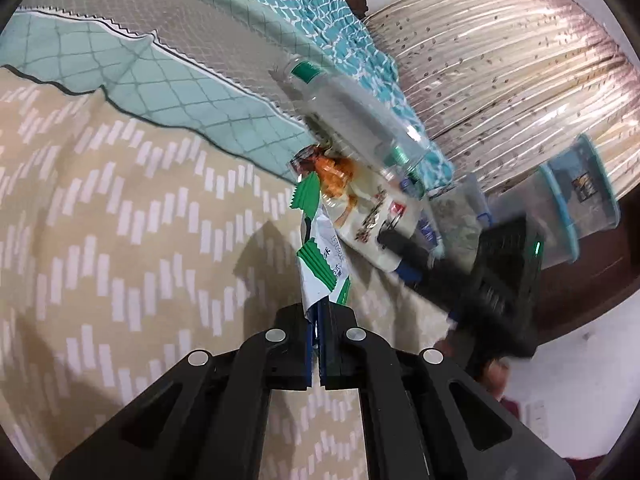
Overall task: Collect trash
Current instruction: 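Grasp the green-white wrapper with the left tool while the right tool grasps the snack packet, then carry the wrapper and snack packet to the beige bin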
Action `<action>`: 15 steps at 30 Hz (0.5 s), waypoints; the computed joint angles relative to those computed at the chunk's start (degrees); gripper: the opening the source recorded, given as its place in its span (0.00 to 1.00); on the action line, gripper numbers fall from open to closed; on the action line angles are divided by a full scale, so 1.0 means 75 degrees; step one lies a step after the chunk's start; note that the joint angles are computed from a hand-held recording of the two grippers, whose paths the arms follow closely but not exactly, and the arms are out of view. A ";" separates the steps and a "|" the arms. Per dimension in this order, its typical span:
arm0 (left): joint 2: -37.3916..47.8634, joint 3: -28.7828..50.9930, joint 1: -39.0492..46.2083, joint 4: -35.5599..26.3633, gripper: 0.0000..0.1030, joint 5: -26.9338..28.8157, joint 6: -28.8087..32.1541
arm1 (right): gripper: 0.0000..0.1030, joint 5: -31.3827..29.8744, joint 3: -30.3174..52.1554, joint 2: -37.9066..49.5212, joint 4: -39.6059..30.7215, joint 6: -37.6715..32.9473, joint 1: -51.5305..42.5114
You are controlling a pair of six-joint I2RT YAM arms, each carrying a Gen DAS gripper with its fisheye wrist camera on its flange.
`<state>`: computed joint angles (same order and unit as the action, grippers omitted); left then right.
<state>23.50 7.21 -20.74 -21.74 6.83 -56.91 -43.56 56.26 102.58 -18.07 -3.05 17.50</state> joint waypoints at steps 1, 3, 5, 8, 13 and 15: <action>0.0037 -0.0035 -0.0130 -0.0017 0.02 -0.0103 -0.0067 | 0.64 -0.0058 0.0098 0.0135 0.0068 0.0164 0.0029; 0.0228 -0.0109 -0.0301 0.0128 0.02 -0.0212 -0.0204 | 0.56 -0.0046 0.0199 0.0294 0.0207 0.0482 0.0144; 0.0128 -0.0166 -0.0506 0.0139 0.02 -0.0411 -0.0340 | 0.30 0.0006 0.0470 0.0555 0.0024 0.0655 0.0229; 0.0208 -0.0098 -0.0835 0.0064 0.02 -0.0720 -0.0480 | 0.14 -0.0019 0.0497 0.0605 -0.0307 0.0491 0.0137; 0.0704 0.0106 -0.1255 0.0361 0.02 -0.0946 -0.0560 | 0.10 -0.0091 -0.0430 -0.0551 -0.0804 -0.0846 -0.0343; 0.1060 0.0179 -0.1405 0.0628 0.02 -0.0992 -0.0541 | 0.10 -0.0016 -0.0853 -0.1051 -0.1129 -0.1511 -0.0711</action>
<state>31.45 8.55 -31.28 -17.03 -0.60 -60.97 -43.69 49.86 94.70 -26.53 -14.39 12.17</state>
